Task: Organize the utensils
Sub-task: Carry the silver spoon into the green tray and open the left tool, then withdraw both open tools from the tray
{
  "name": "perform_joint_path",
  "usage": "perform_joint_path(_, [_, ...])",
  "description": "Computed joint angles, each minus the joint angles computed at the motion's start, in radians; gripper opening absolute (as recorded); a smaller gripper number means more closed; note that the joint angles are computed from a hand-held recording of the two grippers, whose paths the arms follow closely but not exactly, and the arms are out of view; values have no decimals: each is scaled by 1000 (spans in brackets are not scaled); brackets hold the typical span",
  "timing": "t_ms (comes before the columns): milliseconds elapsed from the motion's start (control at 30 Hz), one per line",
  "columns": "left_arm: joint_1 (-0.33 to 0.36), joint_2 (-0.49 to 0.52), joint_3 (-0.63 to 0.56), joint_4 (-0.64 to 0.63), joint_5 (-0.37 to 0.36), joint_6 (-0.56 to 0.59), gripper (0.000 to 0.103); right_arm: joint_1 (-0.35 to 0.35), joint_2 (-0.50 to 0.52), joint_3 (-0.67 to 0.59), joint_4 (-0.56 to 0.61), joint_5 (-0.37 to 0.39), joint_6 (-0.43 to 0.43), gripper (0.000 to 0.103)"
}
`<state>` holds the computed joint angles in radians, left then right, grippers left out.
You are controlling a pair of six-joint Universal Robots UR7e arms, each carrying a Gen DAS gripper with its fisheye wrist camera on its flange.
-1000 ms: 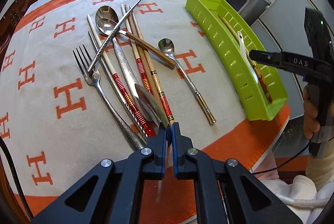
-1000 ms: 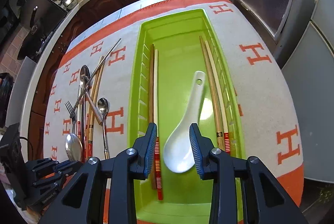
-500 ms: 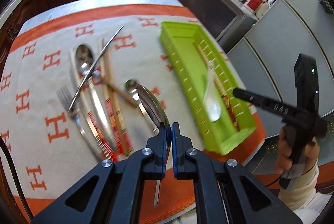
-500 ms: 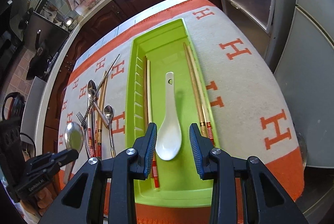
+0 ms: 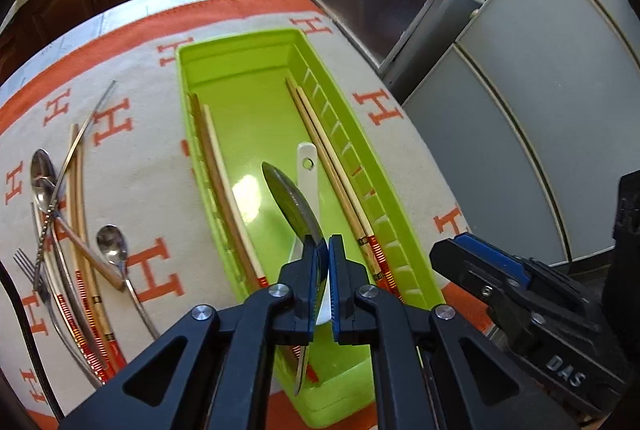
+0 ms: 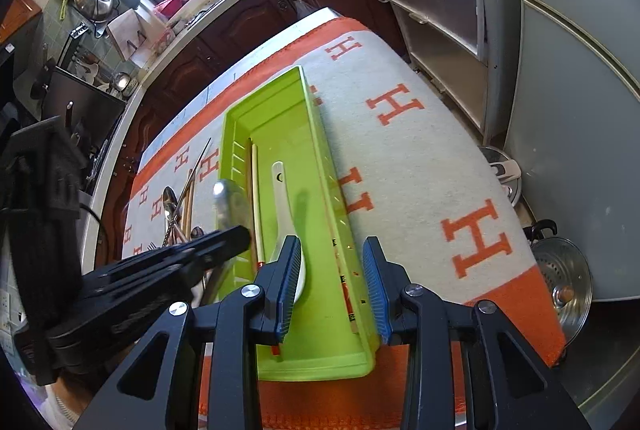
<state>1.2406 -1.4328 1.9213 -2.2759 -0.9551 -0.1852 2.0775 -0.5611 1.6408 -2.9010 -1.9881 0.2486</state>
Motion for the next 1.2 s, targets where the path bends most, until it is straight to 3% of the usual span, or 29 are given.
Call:
perform_joint_path(167, [-31,-29,45,3,57,7,24,5,3,1,3,-21,0,33])
perform_joint_path(300, [-54,-102,95,-22,105,16,48,16,18,-16,35,-24,-4,33])
perform_joint_path(467, [-59,-192,132,16,186,-15,51,40,46,-40,53,-55,-23,33])
perform_joint_path(533, [-50,-229,141,41,191,-35,56,49,54,-50,63,-64,-37,33])
perform_joint_path(833, [14,-361,176,148,222,-139,60,83,80,-90,116,-61,-66,33])
perform_joint_path(1200, [67,-435,191,192,250,-196,61,135,123,-155,188,-65,-99,33])
